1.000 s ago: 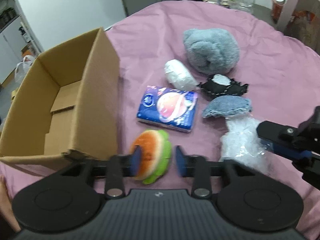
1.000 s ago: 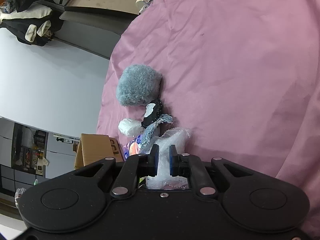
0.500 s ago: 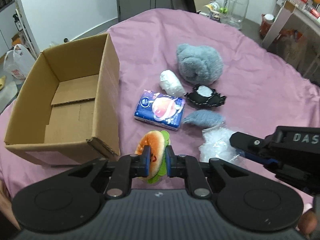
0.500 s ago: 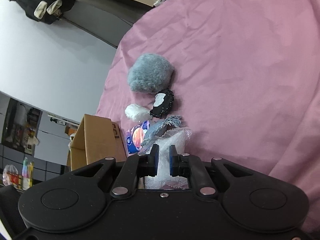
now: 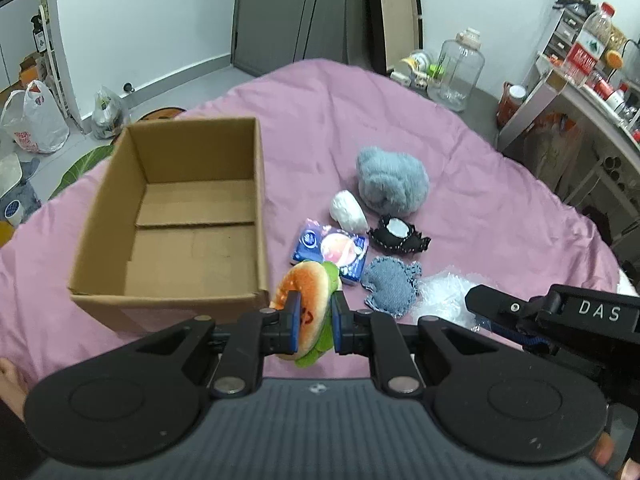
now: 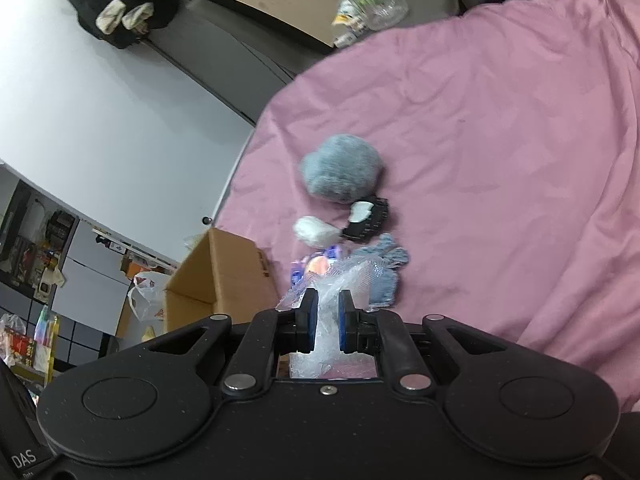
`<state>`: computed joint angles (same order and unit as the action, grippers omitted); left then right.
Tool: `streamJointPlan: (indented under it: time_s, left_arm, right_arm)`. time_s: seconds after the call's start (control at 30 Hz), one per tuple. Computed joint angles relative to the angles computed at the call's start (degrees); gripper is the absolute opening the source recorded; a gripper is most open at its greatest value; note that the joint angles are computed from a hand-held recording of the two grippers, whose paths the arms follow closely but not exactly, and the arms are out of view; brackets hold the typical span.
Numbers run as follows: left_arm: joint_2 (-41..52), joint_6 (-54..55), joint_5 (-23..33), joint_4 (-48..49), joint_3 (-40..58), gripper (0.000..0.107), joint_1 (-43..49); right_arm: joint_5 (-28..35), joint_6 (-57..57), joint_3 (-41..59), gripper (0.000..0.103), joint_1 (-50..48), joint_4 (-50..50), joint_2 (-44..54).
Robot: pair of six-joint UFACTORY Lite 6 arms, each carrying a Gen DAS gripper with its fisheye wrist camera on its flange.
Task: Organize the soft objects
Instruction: 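Lift and carry the burger plush and plastic bag over the cardboard box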
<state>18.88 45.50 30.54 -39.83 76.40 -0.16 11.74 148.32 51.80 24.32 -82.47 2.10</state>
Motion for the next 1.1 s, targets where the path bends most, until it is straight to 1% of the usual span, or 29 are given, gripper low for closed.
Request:
streamJointPlan:
  time_s: [0.13,0.23,0.43,0.6,0.83,1.1]
  left_arm:
    - [-1.1,2.2,4.1,-1.4,1.8,0.014,3.9]
    - [-0.5,3.3,6.3,-1.6,3.9,0.014,6.4]
    - [2.3,5.4,10.2,-1.7,8.9,0.014,10.9]
    - [6.6,6.3,14.5,-1.5,15.3,0.014,14.3]
    - [14.0,5.8,19.6,-1.4,26.0,0.014,17.5]
    - [23.3,3.3,24.6,-0.4,39.3,0.014,19.2]
  right_arm:
    - [3.9,-11.0,4.2,0.010,4.3,11.5,0.1]
    - [6.8,-17.7,8.9,0.010,6.8,17.4,2.2]
    - [11.6,-24.7,17.6,0.010,10.5,22.9,7.2]
    - [15.1,-32.6,26.4,0.011,12.4,29.4,12.8]
    - [19.1,-41.4,38.7,0.011,13.8,35.2,21.0]
    - [22.4,-49.5,51.9,0.011,13.8,40.5,30.6]
